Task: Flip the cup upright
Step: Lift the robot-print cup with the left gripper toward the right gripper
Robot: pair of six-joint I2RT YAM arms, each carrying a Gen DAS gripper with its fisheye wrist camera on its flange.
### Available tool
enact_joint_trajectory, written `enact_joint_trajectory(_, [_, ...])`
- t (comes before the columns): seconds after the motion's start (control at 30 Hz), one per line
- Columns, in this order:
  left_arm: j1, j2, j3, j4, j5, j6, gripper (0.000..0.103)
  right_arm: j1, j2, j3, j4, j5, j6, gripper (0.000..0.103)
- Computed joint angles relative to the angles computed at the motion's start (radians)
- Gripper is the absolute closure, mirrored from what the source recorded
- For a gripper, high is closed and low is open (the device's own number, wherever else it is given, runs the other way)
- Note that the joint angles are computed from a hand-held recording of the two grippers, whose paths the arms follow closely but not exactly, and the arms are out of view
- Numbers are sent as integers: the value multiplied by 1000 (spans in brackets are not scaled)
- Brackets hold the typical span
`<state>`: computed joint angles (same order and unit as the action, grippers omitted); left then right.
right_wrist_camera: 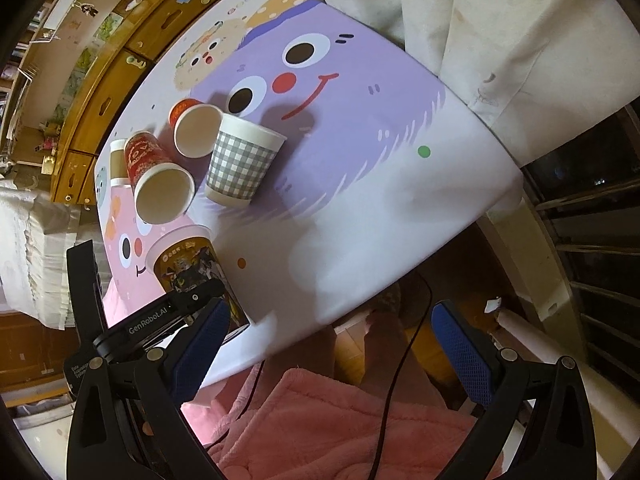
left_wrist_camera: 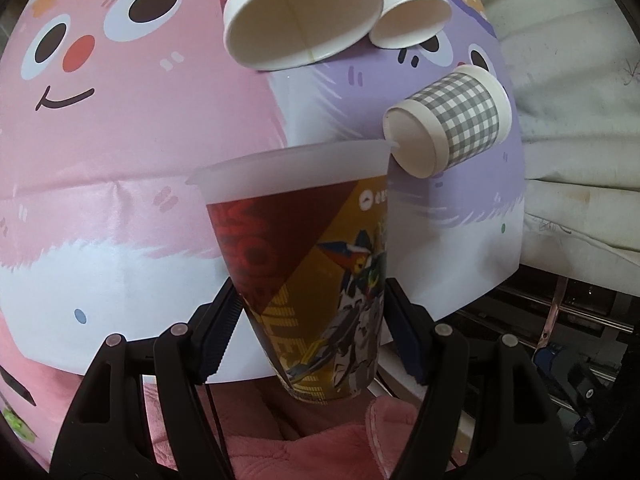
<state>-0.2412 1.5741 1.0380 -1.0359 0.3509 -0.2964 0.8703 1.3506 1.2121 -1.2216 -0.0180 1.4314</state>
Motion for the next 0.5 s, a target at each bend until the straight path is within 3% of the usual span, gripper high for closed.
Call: enact_joint_trajectory(0.5, [34, -6, 39, -69, 34, 69, 26, -18, 55, 20, 53, -40, -38, 1])
